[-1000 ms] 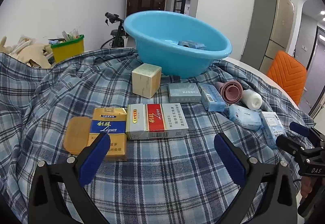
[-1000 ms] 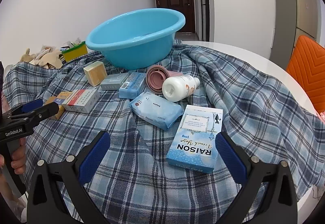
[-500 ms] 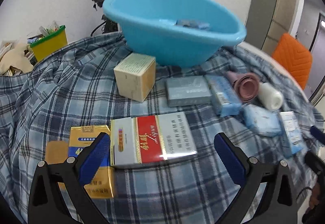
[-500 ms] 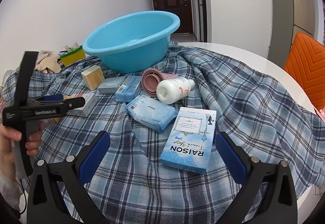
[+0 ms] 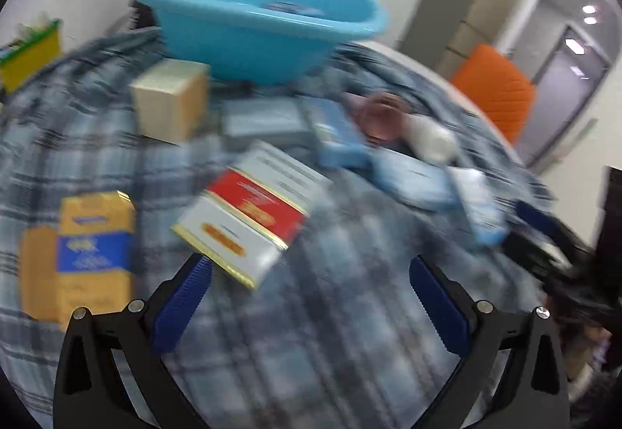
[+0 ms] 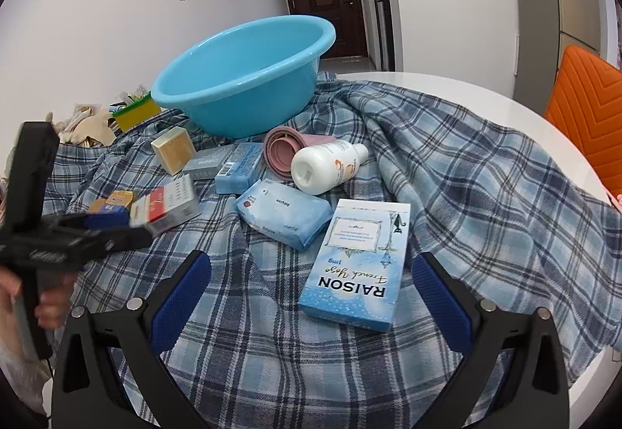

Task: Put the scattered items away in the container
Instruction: 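Grasp the red-and-white Liqun box with the left gripper, then grasp the blue RAISON box with the right gripper while the left holds the Liqun box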

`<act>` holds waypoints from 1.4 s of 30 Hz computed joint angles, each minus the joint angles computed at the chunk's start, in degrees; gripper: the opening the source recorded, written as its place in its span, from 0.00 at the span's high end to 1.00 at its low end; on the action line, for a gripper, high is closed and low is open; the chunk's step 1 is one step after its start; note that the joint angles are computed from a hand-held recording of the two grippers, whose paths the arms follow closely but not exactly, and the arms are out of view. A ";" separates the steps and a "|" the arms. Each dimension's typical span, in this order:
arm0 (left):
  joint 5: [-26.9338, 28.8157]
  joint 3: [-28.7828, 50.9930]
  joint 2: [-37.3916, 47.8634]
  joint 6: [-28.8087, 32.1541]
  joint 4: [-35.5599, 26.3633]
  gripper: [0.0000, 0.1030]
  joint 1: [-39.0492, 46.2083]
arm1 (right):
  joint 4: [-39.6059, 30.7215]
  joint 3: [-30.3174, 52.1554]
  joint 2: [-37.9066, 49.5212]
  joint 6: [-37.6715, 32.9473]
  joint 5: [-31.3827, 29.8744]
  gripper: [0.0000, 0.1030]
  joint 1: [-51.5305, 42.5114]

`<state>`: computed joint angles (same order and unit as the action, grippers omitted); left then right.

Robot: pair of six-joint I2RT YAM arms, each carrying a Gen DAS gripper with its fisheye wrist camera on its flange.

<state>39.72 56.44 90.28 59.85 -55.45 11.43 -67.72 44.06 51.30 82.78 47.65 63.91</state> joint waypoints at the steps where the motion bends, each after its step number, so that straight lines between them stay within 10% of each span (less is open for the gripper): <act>1: 0.85 0.87 0.63 3.41 -4.35 0.00 0.48 | 0.27 0.04 0.17 -0.06 -0.09 0.00 0.11; 4: 1.97 -0.42 -3.10 4.71 -6.36 0.00 1.27 | -0.07 0.37 0.70 0.11 0.32 0.00 0.94; 7: 1.68 -5.33 -10.65 -3.34 6.93 0.00 1.08 | -1.07 0.81 1.24 0.99 0.90 0.00 1.53; 19: -4.91 -5.41 -2.78 -9.96 21.91 0.02 -7.30 | -4.50 0.91 0.13 5.08 1.13 0.00 3.15; 23: -5.70 -8.01 -4.70 -9.00 23.36 0.36 -8.69 | -3.38 -0.25 -1.88 4.37 0.01 0.00 1.80; 26: -9.11 -11.92 -8.56 -11.11 27.04 0.42 -10.20 | -2.75 -0.72 -3.14 4.38 -0.28 0.00 1.65; 42: -1.36 -19.78 -22.60 -9.43 17.40 0.43 8.83 | 1.89 -2.02 -3.30 -0.35 -2.82 0.00 -1.18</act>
